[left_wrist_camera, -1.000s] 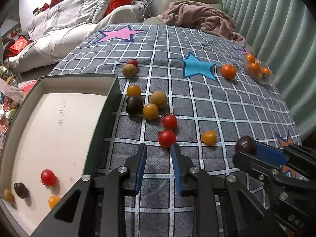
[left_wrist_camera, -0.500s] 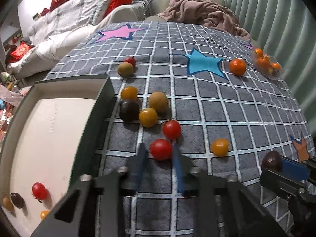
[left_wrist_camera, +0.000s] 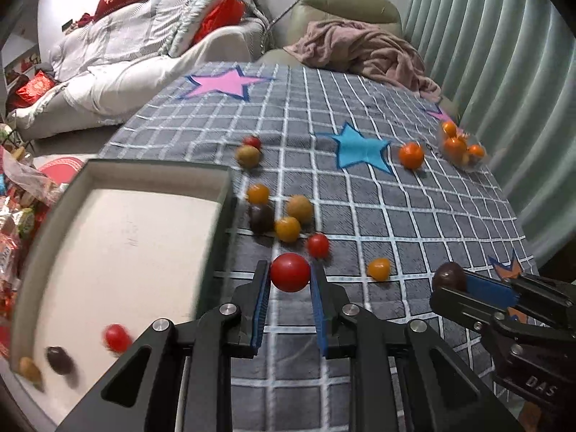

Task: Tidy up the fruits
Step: 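Carry the red tomato and dark plum over the white tray and open both tools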

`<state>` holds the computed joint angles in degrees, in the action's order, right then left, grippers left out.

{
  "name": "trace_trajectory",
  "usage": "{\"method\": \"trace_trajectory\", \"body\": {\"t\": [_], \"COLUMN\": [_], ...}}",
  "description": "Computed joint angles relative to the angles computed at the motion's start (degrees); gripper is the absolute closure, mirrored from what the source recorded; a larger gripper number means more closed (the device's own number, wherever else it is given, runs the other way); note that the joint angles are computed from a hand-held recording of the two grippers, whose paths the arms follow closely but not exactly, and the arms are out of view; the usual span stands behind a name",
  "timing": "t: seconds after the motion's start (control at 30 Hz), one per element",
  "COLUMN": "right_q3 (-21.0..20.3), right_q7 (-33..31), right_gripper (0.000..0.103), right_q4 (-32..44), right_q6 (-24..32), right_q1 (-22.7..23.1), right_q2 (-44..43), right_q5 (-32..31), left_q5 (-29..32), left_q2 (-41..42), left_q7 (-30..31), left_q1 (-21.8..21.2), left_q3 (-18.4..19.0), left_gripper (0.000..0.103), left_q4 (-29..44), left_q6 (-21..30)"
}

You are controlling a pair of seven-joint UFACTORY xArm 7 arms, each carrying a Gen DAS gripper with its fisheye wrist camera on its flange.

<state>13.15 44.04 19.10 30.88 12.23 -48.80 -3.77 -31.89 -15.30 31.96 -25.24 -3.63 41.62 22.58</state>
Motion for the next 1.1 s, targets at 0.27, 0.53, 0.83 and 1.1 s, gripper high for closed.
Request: {"method": "trace_trajectory", "body": {"t": [0.27,0.53,0.83,1.1], "right_q3": [2.68,3.85,1.62,-1.78], "right_q7": [-0.59,-0.89,-0.80,-1.90], "right_gripper": [0.074,0.074,0.074,0.074], "right_q4": [9.69,21.13,34.35,39.30], "right_q6": [-4.50,-8.00,-7.48,-4.96], "right_q1": [0.94,2.95,7.34,10.51], "right_q2": [12.94,28.74,45.89,52.76], "right_q5": [-1.41,-4.13,-8.75,-9.28], "left_q5": [1.51,4.30,13.92,17.98], "left_q2": [-2.01,1.55,9.44,11.84], "left_q7": [2.70,3.43,-2.40,-4.95], "left_q1": [4.58,11.38,18.61,20.31], "left_q3": [4.06,6.09,4.00,2.68], "left_gripper": [0.079,0.079,0.079,0.079], "left_q4": [0.85,3.36,6.21,6.68], "left_q6": [1.86,1.55,0.19,0.03]}}
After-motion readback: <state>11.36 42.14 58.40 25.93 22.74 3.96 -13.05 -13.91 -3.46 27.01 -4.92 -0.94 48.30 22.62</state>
